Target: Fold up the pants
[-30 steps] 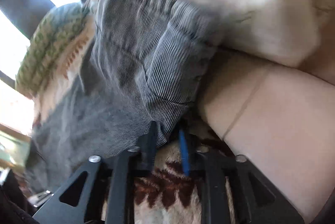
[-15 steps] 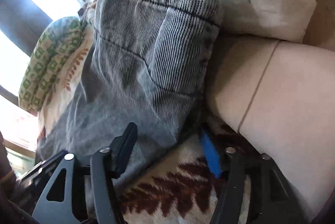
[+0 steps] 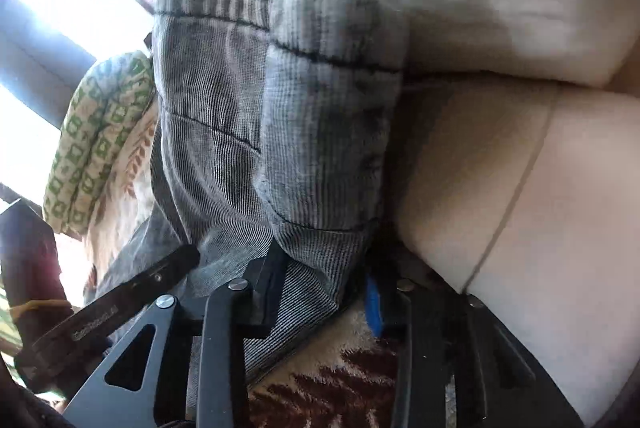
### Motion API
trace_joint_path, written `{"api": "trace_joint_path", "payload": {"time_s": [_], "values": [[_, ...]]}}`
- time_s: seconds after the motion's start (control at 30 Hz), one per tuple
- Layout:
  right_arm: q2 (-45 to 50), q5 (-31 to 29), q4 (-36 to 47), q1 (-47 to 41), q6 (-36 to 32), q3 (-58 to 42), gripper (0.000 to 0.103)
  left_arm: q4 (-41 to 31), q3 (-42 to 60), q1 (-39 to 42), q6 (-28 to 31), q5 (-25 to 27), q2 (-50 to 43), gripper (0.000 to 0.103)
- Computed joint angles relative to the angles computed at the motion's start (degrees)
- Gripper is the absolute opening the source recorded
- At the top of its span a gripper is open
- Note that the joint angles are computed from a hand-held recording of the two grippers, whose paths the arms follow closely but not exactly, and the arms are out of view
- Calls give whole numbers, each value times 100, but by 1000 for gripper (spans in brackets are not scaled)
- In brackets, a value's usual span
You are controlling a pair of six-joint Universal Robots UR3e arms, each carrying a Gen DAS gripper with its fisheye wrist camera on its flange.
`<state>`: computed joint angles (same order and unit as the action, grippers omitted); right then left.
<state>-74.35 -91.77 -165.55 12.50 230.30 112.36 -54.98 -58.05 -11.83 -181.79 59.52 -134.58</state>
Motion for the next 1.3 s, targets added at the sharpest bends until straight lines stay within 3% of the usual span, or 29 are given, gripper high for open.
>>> {"api": "trace_joint_path", "payload": {"time_s": [0.07,0.17,0.23,0.27,0.3,0.33,0.43,0.53,0.6,0.67,0.73,0.87,0.97,1.07,1.17,1.23,1.3], "values": [[89,1,-199,-10,-47,38,33,-153,-102,114,-45,-135,213,12],[238,-75,-330,47,-119,-39,36,394,-1191,290,226,-420,1075,12],[258,1,-477,-2,-131,19,36,123,-1316,281,387,-177,1168,12],[235,132,-598,-65,-118,91,34,-65,-1269,217,411,119,1048,9],[168,286,-727,-140,-156,189,27,22,-1463,293,384,57,997,9],[157,346,-780,-157,-210,186,22,402,-1871,476,263,-279,1110,7],[93,-65,-592,109,-810,-246,13,296,-2220,826,-33,-858,1347,7],[305,-780,-279,665,-1722,-1083,13,236,-2741,1011,426,-648,2116,9],[703,-1309,73,1196,-2516,-1927,13,-95,-3012,1295,788,-673,2588,18],[966,-1507,236,1524,-3022,-2390,13,-272,-3406,1639,1032,-572,3079,36],[1437,-1692,505,1961,-3719,-3159,13,-338,-3920,2055,1275,-585,3612,42],[2199,-1932,893,2688,-5184,-4231,13,-711,-4676,3042,1785,-894,4376,42],[3191,-2441,1555,3431,-6885,-5414,16,-764,-5162,3562,2021,-1001,4741,42],[3791,-2979,1612,3894,-8063,-5753,27,-768,-5433,3813,2069,-1037,4853,42],[3759,-3160,1442,4011,-8309,-5601,29,-802,-5594,3849,2224,-1146,4941,42],[3400,-2857,1709,3876,-7876,-5396,36,-780,-5597,3775,2232,-1235,4934,42],[2801,-2296,1960,3604,-7176,-5008,51,-664,-5576,3664,2195,-1323,4946,42]]}}
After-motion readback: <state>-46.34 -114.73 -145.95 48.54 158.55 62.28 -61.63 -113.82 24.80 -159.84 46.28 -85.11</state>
